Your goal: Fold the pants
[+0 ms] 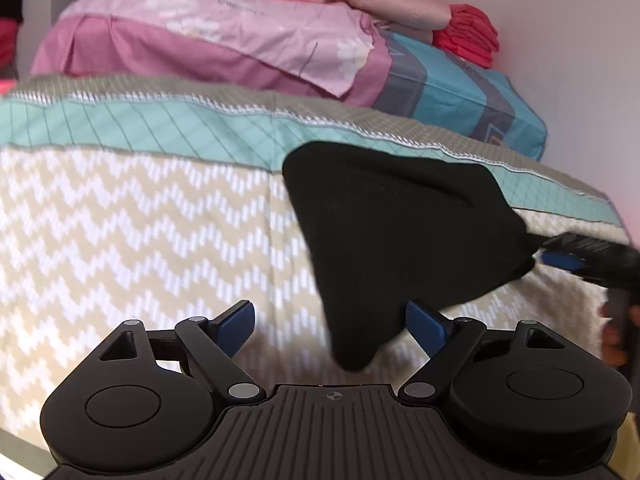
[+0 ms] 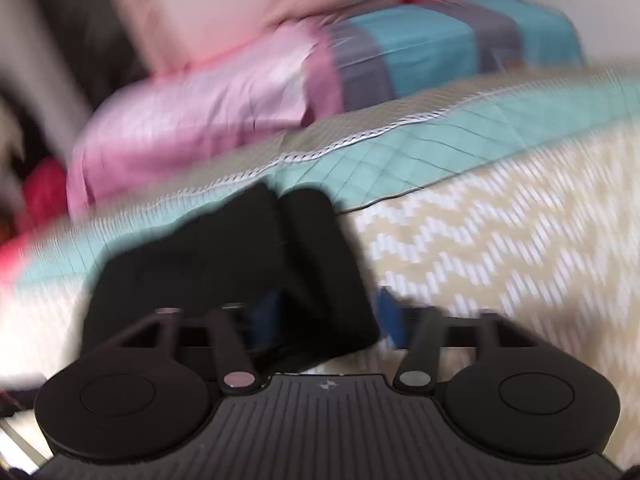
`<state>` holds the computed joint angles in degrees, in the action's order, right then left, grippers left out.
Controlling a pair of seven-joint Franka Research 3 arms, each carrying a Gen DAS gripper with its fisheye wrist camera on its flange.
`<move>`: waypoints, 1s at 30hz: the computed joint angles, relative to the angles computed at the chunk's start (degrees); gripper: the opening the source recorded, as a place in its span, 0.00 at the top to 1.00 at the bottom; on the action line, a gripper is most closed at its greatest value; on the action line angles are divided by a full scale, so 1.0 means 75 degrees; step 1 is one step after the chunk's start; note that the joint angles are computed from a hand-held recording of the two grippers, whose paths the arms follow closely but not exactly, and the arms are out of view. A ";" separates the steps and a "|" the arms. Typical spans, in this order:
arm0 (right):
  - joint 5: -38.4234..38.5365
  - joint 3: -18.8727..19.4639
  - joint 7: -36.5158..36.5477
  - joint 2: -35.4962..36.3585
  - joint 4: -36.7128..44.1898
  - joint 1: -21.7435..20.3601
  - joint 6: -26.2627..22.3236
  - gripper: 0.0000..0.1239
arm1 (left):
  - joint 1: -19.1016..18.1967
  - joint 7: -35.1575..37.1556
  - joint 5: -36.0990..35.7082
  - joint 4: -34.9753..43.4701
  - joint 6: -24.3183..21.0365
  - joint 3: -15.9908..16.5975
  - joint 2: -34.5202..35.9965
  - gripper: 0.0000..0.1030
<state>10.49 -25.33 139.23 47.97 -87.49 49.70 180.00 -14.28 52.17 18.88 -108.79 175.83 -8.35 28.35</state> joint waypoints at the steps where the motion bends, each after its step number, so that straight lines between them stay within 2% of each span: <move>1: -0.0325 -0.0607 0.0516 0.0118 -0.0018 0.0414 0.0060 0.41 | 0.0086 0.0120 -0.0073 0.0092 -0.0071 -0.0092 0.0013 0.00; 2: -0.0547 -0.0947 0.0527 0.0290 0.0222 0.0610 -0.0149 0.37 | 0.0315 0.0232 -0.0156 0.0144 -0.0050 -0.0337 0.0043 0.00; 3: -0.0423 -0.1020 0.0001 0.0503 0.0647 0.0617 -0.0425 0.36 | 0.0521 0.0366 -0.0299 0.0180 -0.0007 -0.0572 0.0070 0.00; 4: -0.0624 -0.0826 -0.0303 0.0632 0.1048 0.0393 -0.0576 0.36 | 0.0650 0.0458 -0.0423 0.0226 0.0043 -0.0740 0.0081 0.00; 6: -0.1092 -0.0340 -0.0623 0.0910 0.1779 -0.0063 -0.0644 0.35 | 0.0512 0.0435 -0.0478 0.0494 -0.0002 -0.0595 0.0181 0.00; 7: -0.1240 -0.0200 -0.0744 0.1096 0.2104 -0.0198 -0.0656 0.34 | 0.0164 0.0242 -0.0388 0.0758 -0.0215 -0.0221 0.0280 0.00; 8: -0.1385 -0.0028 -0.0918 0.1311 0.2498 -0.0360 -0.0797 0.34 | -0.0278 -0.0054 -0.0230 0.1218 -0.0694 0.0265 0.0487 0.00; 9: -0.1541 0.0279 -0.1203 0.1559 0.3017 -0.0610 -0.1193 0.37 | -0.0517 -0.0331 -0.0026 0.1671 -0.1181 0.0497 0.0725 0.00; 10: -0.1659 0.0744 -0.1554 0.1574 0.3313 -0.0869 -0.1839 0.40 | -0.0523 -0.0276 -0.0067 0.2111 -0.1590 0.0461 0.1017 0.00; 11: -0.1563 0.1226 -0.1955 0.1719 0.3644 -0.1189 -0.2250 0.46 | -0.0369 -0.0121 -0.0175 0.2504 -0.1965 0.0231 0.1298 0.00; 12: -0.1579 0.1442 -0.1820 0.1753 0.3708 -0.1330 -0.2318 0.46 | -0.0161 0.0088 -0.0351 0.2730 -0.2189 -0.0042 0.1502 0.00; 13: -0.1722 0.1393 -0.1430 0.1663 0.3506 -0.1298 -0.2069 0.51 | 0.0037 0.0306 -0.0549 0.2871 -0.2295 -0.0298 0.1661 0.00; 14: -0.1690 0.1610 -0.1558 0.1540 0.3317 -0.1425 -0.1843 0.83 | 0.0129 0.0418 -0.0688 0.2958 -0.2355 -0.0425 0.1772 0.00; 15: -0.1414 0.1856 -0.1853 0.1370 0.3066 -0.1562 -0.1538 0.86 | 0.0158 0.0463 -0.0770 0.2985 -0.2366 -0.0465 0.1809 0.00; 16: -0.1534 0.1835 -0.1613 0.1083 0.2600 -0.1532 -0.1092 0.86 | 0.0189 0.0517 -0.0824 0.2916 -0.2269 -0.0498 0.1782 0.00; 18: -0.1475 0.1136 -0.1249 0.0684 0.1736 -0.1033 -0.0166 0.86 | 0.0297 0.0728 -0.0899 0.2685 -0.1920 -0.0617 0.1654 0.00; 19: -0.1360 0.0812 -0.1152 0.0594 0.1466 -0.0790 -0.0004 0.86 | 0.0328 0.0830 -0.0937 0.2633 -0.1779 -0.0677 0.1622 0.00; 20: -0.1264 0.0739 -0.1115 0.0608 0.1462 -0.0761 -0.0268 0.85 | 0.0351 0.0952 -0.0974 0.2683 -0.1751 -0.0732 0.1659 0.00; 21: -0.1129 0.0934 -0.1261 0.0712 0.1725 -0.0937 -0.0957 0.81 | 0.0345 0.1097 -0.1002 0.2903 -0.1889 -0.0776 0.1786 0.00; 22: -0.0569 0.1236 -0.1942 0.0860 0.1957 -0.1177 -0.1246 0.78 | 0.0245 0.1184 -0.0986 0.3236 -0.2157 -0.0723 0.1978 0.00; 23: -0.0307 0.1271 -0.2092 0.0843 0.1923 -0.1212 -0.1108 0.76 | 0.0135 0.1281 -0.0973 0.3675 -0.2510 -0.0668 0.2243 0.00; 24: -0.0480 0.1040 -0.1706 0.0784 0.1779 -0.1075 -0.0873 0.61 | 0.0179 0.1506 -0.1059 0.3953 -0.2744 -0.0768 0.2439 0.00; 25: -0.1088 0.0810 -0.0959 0.0701 0.1621 -0.0995 -0.0726 0.49 | 0.0296 0.1730 -0.1249 0.4155 -0.2890 -0.0932 0.2618 0.00; 26: -0.1308 0.0847 -0.0748 0.0635 0.1514 -0.1091 -0.0514 0.27 | 0.0441 0.1897 -0.1502 0.4252 -0.2936 -0.1105 0.2737 0.00; 27: -0.1012 0.1151 -0.1072 0.0658 0.1550 -0.1333 -0.0350 0.22 | 0.0626 0.2101 -0.1794 0.4326 -0.2947 -0.1320 0.2848 0.00; 28: -0.0181 0.1722 -0.1932 0.0779 0.1854 -0.1718 -0.0536 0.23 | 0.0823 0.2356 -0.2104 0.4442 -0.2989 -0.1565 0.2989 0.00; 29: 0.1140 0.2390 -0.3243 0.1008 0.2423 -0.2177 -0.1091 0.23 | 0.0991 0.2625 -0.2397 0.4587 -0.3052 -0.1788 0.3146 0.00; 30: 0.2031 0.2790 -0.4018 0.1234 0.2853 -0.2477 -0.1479 0.25 | 0.1148 0.2894 -0.2702 0.4805 -0.3168 -0.2011 0.3357 0.00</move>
